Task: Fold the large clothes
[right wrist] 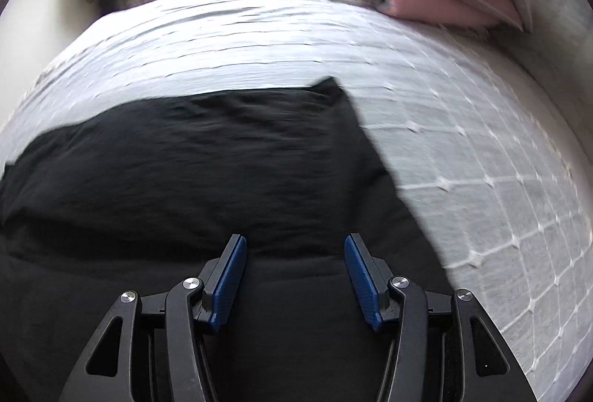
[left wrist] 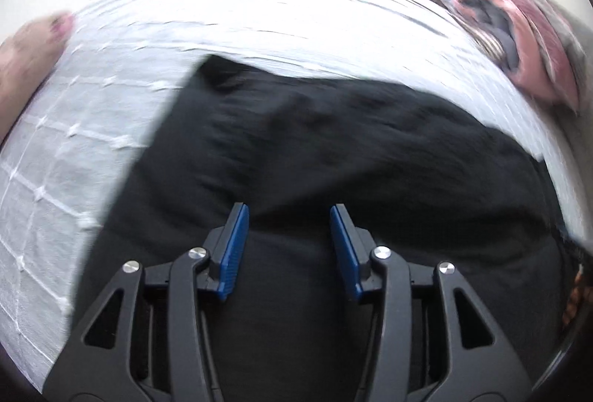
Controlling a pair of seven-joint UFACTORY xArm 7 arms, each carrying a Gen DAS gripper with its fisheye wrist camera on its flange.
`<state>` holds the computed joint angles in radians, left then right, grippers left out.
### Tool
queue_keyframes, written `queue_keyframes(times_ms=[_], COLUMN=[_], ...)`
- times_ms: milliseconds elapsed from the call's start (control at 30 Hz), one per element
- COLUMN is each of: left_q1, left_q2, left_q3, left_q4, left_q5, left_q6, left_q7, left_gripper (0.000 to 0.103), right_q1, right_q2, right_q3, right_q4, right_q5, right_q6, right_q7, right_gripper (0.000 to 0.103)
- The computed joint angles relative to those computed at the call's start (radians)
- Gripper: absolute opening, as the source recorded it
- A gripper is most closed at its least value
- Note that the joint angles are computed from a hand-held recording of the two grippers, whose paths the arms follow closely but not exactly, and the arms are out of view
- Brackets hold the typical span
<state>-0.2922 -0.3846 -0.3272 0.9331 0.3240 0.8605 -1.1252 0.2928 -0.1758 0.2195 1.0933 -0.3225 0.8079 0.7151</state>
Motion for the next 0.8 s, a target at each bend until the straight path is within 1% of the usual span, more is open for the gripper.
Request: queue_keyframes(times_ms=[33, 67, 100, 133, 167, 200, 267, 367, 400, 433, 500, 567, 667, 733, 800], left_q1=[0.010, 0.019, 0.025, 0.027, 0.030, 0.034, 0.038, 0.037, 0.035, 0.033, 0.019, 0.009, -0.018, -0.028, -0.041], left_q2=[-0.018, -0.032, -0.050, -0.063, -0.071, -0.072, -0.076, -0.132, -0.159, -0.182, -0.241, -0.289, -0.358, -0.392, -0.431], left_q3=[0.007, 0.009, 0.018, 0.027, 0.027, 0.021, 0.009, 0.009, 0.011, 0.006, -0.006, -0.033, -0.071, -0.093, -0.107], left_q4=[-0.017, -0.030, -0.056, -0.078, -0.090, -0.088, -0.089, -0.122, -0.129, -0.133, -0.149, -0.155, -0.175, -0.181, -0.200], left_q5=[-0.002, -0.001, -0.012, -0.026, -0.032, -0.031, -0.026, -0.053, -0.066, -0.078, -0.103, -0.123, -0.153, -0.169, -0.191], left_q6=[0.006, 0.014, 0.000, -0.027, -0.045, -0.046, -0.047, -0.060, -0.054, -0.053, -0.051, -0.024, -0.022, -0.005, 0.014], left_q7=[-0.021, -0.039, -0.058, -0.066, -0.071, -0.071, -0.075, -0.102, -0.106, -0.111, -0.115, -0.126, -0.138, -0.148, -0.163], left_gripper=[0.049, 0.049, 0.049, 0.049, 0.049, 0.049, 0.049, 0.049, 0.049, 0.049, 0.050, 0.054, 0.054, 0.054, 0.054], right_q1=[-0.006, -0.016, -0.030, -0.038, -0.045, -0.054, -0.071, -0.081, -0.075, -0.063, -0.041, -0.013, 0.024, 0.041, 0.064], right_q2=[-0.023, -0.025, -0.036, -0.047, -0.054, -0.054, -0.052, -0.083, -0.106, -0.138, -0.189, -0.234, -0.253, -0.266, -0.295], right_q3=[-0.029, -0.044, -0.051, -0.061, -0.071, -0.069, -0.043, 0.012, 0.019, 0.007, 0.013, 0.033, 0.072, 0.105, 0.123], right_q4=[-0.031, -0.031, -0.044, -0.065, -0.090, -0.103, -0.095, -0.065, -0.065, -0.082, -0.091, -0.104, -0.100, -0.105, -0.125], right_q5=[0.053, 0.080, 0.085, 0.105, 0.131, 0.138, 0.099, -0.002, -0.011, 0.012, 0.057, 0.094, 0.128, 0.130, 0.150], right_q6=[-0.034, -0.043, -0.047, -0.072, -0.111, -0.127, -0.107, -0.033, -0.029, -0.055, -0.051, -0.046, -0.001, 0.010, 0.012], right_q7=[-0.022, -0.033, -0.029, -0.039, -0.047, -0.040, -0.006, 0.080, 0.091, 0.071, 0.057, 0.044, 0.011, 0.023, 0.038], right_gripper=[0.055, 0.055, 0.054, 0.054, 0.054, 0.054, 0.054, 0.055, 0.055, 0.055, 0.057, 0.057, 0.057, 0.057, 0.057])
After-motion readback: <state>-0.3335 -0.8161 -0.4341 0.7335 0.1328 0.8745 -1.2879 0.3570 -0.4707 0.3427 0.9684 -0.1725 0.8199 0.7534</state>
